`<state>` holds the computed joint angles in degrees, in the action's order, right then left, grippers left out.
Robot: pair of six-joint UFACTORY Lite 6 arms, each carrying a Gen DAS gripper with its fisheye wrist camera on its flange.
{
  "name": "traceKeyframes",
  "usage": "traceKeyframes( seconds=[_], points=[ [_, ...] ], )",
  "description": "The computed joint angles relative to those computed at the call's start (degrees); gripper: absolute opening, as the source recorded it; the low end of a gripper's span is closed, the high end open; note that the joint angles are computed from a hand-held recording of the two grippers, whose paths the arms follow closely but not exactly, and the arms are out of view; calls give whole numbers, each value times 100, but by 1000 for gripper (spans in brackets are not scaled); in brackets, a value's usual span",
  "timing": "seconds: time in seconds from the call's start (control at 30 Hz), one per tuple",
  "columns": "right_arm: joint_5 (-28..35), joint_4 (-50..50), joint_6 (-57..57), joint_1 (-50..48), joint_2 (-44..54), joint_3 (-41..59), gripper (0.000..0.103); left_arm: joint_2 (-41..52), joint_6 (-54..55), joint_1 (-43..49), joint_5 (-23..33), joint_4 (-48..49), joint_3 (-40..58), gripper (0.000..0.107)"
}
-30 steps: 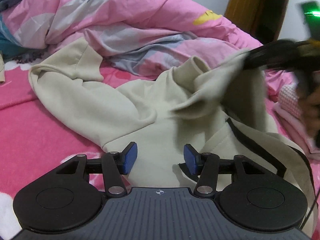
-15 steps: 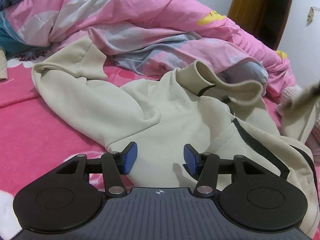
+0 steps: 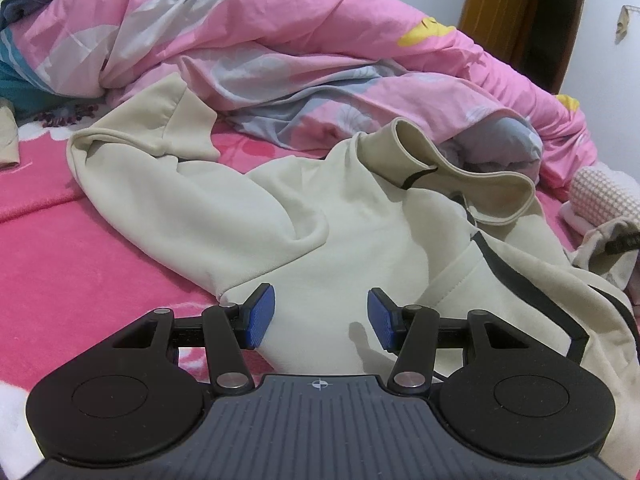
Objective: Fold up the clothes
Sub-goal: 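Lay the hoodie flat on the bed and open both tools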
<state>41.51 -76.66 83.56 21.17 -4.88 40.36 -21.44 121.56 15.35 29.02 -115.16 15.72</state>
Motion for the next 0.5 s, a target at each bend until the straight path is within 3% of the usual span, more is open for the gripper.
traceKeyframes(
  seconds=[0.07,0.23,0.33,0.43,0.5],
  points=[
    [433,174,-337,511,-270,-176,99,16,-34,26,28,53,10,51],
    [1335,990,-1072,1733,-1088,-594,100,-11,-209,125,108,251,3,51],
    [1877,1608,-964,2572,-1912,-930,100,1,-340,251,223,413,7,51],
    [2066,2065,-527,3267,-2989,-1273,100,17,-358,308,288,431,6,52],
    [1877,2249,-137,3652,-3804,-1566,100,-11,-234,264,260,297,-31,52]
  ],
)
